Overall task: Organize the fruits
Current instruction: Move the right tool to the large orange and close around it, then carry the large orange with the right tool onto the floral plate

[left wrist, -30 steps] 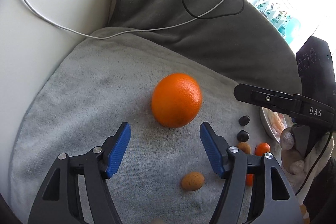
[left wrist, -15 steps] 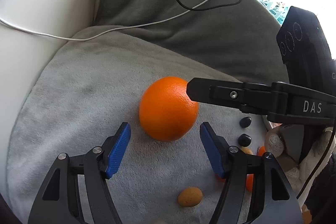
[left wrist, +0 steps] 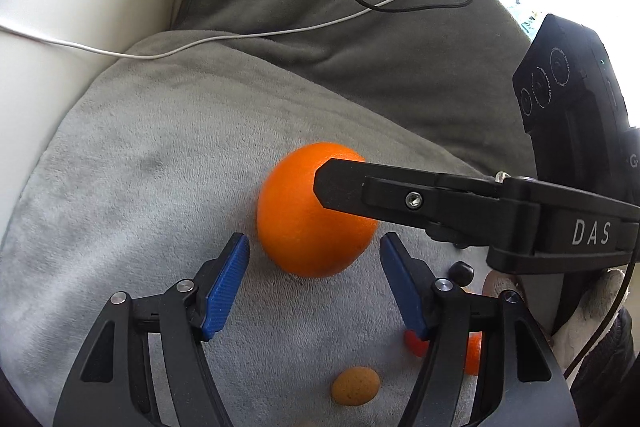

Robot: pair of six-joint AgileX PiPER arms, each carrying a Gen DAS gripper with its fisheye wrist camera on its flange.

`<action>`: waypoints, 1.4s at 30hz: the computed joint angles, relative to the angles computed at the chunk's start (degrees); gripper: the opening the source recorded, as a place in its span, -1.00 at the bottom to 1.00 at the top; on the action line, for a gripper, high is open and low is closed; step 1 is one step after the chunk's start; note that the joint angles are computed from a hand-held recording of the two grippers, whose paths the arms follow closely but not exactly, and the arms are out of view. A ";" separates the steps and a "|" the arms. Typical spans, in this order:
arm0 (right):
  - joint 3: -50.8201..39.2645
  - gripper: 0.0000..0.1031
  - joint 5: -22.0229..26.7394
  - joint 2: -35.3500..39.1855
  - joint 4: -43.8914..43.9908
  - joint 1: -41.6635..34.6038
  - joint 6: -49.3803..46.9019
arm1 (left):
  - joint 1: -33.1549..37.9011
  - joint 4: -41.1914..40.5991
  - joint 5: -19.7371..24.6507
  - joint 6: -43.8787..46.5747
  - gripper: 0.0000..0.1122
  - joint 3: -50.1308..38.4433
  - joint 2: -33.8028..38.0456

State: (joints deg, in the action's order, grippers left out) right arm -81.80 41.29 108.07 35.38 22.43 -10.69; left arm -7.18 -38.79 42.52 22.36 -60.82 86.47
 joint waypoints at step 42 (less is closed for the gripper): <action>6.92 0.37 -0.08 -8.12 4.20 -3.09 -6.64 | -9.51 12.58 -4.32 -12.73 0.03 0.15 -5.89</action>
